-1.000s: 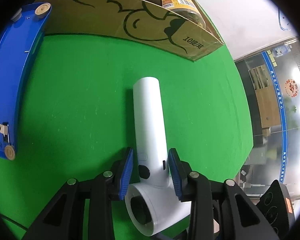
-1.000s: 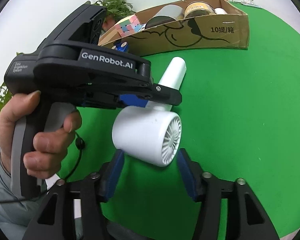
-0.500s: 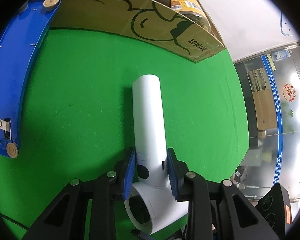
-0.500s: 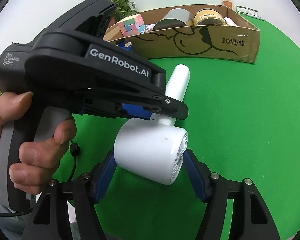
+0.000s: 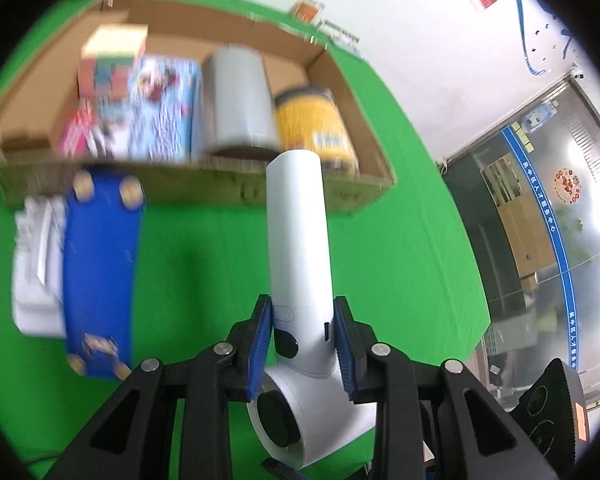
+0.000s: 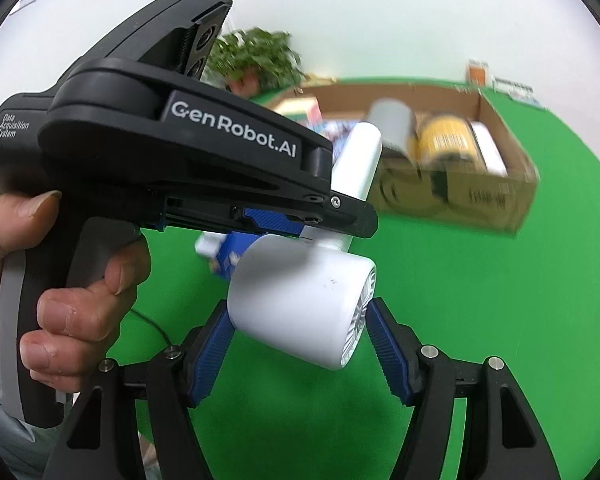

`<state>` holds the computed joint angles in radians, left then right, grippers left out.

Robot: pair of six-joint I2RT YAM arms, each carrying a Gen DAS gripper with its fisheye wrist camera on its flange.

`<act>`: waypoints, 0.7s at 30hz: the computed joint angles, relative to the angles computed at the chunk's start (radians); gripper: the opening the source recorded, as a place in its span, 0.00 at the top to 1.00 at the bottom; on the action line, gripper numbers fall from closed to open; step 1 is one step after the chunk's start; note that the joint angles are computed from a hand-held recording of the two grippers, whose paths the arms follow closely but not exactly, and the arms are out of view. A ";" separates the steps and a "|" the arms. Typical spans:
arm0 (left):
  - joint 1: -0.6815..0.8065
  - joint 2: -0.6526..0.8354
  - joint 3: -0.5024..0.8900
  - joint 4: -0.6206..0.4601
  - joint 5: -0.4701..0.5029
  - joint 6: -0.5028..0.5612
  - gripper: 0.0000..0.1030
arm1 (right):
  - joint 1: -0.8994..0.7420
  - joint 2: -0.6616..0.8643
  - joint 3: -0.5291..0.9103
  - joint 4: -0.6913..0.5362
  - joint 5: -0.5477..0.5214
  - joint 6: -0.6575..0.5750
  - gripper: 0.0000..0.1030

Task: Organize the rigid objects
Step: 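Carry the fan into the tray beside the silver canister and lower it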

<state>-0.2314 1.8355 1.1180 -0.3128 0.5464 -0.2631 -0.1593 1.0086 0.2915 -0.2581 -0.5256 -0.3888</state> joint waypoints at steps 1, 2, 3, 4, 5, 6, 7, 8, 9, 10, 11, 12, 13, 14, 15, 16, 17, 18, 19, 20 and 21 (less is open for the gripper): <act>0.015 0.000 0.030 -0.021 -0.001 0.013 0.72 | 0.031 0.009 0.024 0.008 0.012 0.029 0.37; 0.023 -0.001 0.040 -0.028 0.000 0.019 0.72 | 0.064 0.024 0.051 0.020 0.024 0.060 0.37; 0.039 0.004 0.072 -0.049 0.005 0.033 0.72 | 0.104 0.040 0.077 0.036 0.045 0.094 0.37; 0.050 0.009 0.094 -0.062 0.008 0.041 0.72 | 0.133 0.050 0.101 0.041 0.060 0.116 0.37; 0.065 0.018 0.132 -0.084 0.006 0.053 0.72 | 0.153 0.077 0.132 0.050 0.067 0.130 0.37; 0.074 0.026 0.159 -0.098 0.002 0.066 0.72 | 0.172 0.096 0.159 0.055 0.073 0.143 0.37; 0.083 0.034 0.184 -0.113 -0.002 0.078 0.72 | 0.191 0.120 0.188 0.060 0.081 0.156 0.37; 0.089 0.049 0.217 -0.132 -0.006 0.087 0.72 | 0.209 0.149 0.220 0.062 0.088 0.169 0.37; 0.100 0.062 0.238 -0.144 -0.002 0.096 0.72 | 0.240 0.187 0.254 0.074 0.107 0.194 0.37; 0.113 0.079 0.264 -0.158 0.006 0.104 0.72 | 0.265 0.225 0.292 0.079 0.123 0.212 0.37; 0.135 0.104 0.301 -0.181 0.022 0.119 0.72 | 0.282 0.261 0.328 0.080 0.132 0.225 0.37; 0.149 0.140 0.360 -0.215 0.031 0.127 0.72 | 0.292 0.303 0.368 0.082 0.135 0.234 0.37; 0.161 0.171 0.412 -0.245 0.036 0.139 0.72 | 0.304 0.337 0.400 0.081 0.140 0.243 0.37; 0.173 0.206 0.467 -0.277 0.040 0.151 0.72 | 0.320 0.378 0.441 0.079 0.149 0.255 0.37; 0.184 0.236 0.516 -0.307 0.046 0.156 0.72 | 0.331 0.412 0.475 0.073 0.154 0.263 0.37; 0.192 0.260 0.554 -0.328 0.050 0.160 0.72 | 0.341 0.447 0.511 0.069 0.156 0.272 0.37; 0.199 0.286 0.598 -0.352 0.052 0.168 0.72 | 0.346 0.488 0.552 0.066 0.156 0.278 0.37; 0.201 0.304 0.630 -0.371 0.052 0.172 0.72 | 0.355 0.526 0.594 0.057 0.161 0.285 0.37; 0.206 0.337 0.680 -0.399 0.054 0.177 0.72 | 0.363 0.551 0.623 0.050 0.163 0.292 0.37; 0.206 0.354 0.706 -0.414 0.054 0.178 0.72 | 0.368 0.588 0.663 0.041 0.163 0.299 0.37; 0.211 0.388 0.757 -0.443 0.060 0.189 0.72 | 0.372 0.621 0.696 0.036 0.166 0.302 0.37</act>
